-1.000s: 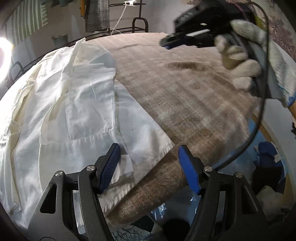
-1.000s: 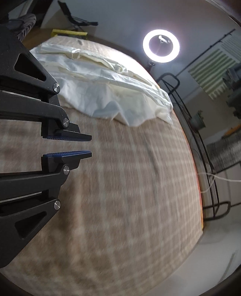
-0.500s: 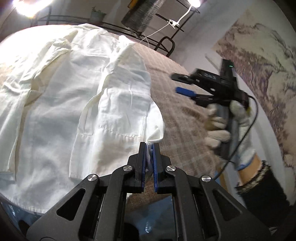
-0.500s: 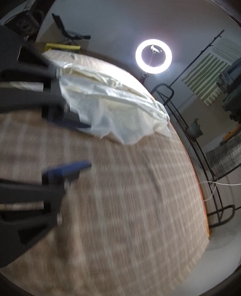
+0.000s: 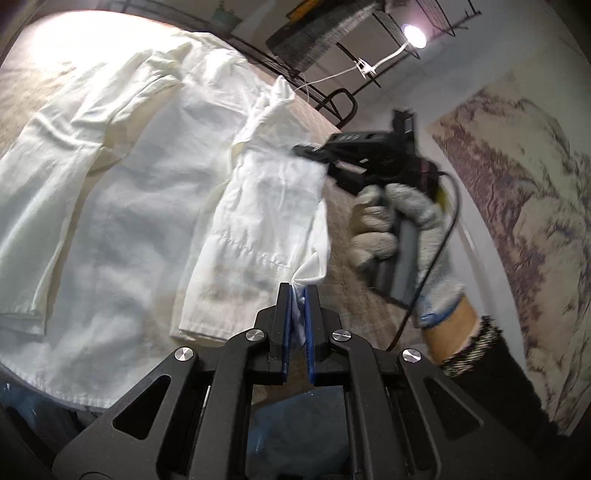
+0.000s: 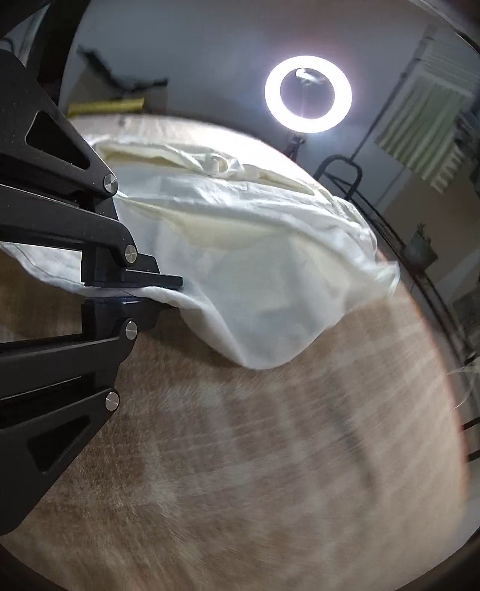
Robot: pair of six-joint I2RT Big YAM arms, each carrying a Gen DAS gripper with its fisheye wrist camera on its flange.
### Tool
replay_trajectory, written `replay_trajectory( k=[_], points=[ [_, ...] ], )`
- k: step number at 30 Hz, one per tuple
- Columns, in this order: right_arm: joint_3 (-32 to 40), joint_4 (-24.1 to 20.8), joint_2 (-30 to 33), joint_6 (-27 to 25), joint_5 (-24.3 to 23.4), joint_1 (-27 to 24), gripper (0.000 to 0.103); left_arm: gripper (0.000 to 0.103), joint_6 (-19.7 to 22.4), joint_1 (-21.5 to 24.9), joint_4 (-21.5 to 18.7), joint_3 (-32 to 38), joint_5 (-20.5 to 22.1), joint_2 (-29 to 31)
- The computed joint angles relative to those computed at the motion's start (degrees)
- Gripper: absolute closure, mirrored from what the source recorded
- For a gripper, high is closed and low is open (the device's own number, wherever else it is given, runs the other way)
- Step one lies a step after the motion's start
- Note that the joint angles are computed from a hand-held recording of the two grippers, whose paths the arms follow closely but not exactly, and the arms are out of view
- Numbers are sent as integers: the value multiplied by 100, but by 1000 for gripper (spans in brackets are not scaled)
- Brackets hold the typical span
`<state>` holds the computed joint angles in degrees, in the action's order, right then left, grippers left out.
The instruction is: Fold small clothes
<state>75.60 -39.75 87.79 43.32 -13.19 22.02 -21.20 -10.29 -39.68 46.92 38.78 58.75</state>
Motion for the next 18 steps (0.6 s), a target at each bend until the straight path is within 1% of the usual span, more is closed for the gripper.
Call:
replay_trajectory(
  k=[3,5,6,8,10,11,13,14,18],
  points=[
    [693,-833,106,-483,737,259,102,99,37,228,-2,-47,256,-42],
    [1427,-1641,378,-949,1499,520,102,99,76,366,-43,-52,439,-54],
    [1703,-1890,500,-1100,1728,622,102,99,100,429,-58,-63,483,-74],
    [2341,-2366,846,-1308,2007,811,102,99,192,647,-112,-99,645,-84],
    [3006,-2819,1283,-1491,2260,1013,102,99,270,815,-182,-109,714,-50],
    [3148,-2928,1388,-1591,2362,1084,102,99,307,903,-219,-121,745,-32],
    [3798,-3298,1870,-1849,2580,1300,102,99,430,1083,-291,-135,755,5],
    [4101,-3438,2112,-1935,2644,1374,102,99,501,1197,-330,-143,760,41],
    [4911,-3751,2827,-2209,2652,1588,102,99,742,1589,-465,-161,739,261]
  ],
)
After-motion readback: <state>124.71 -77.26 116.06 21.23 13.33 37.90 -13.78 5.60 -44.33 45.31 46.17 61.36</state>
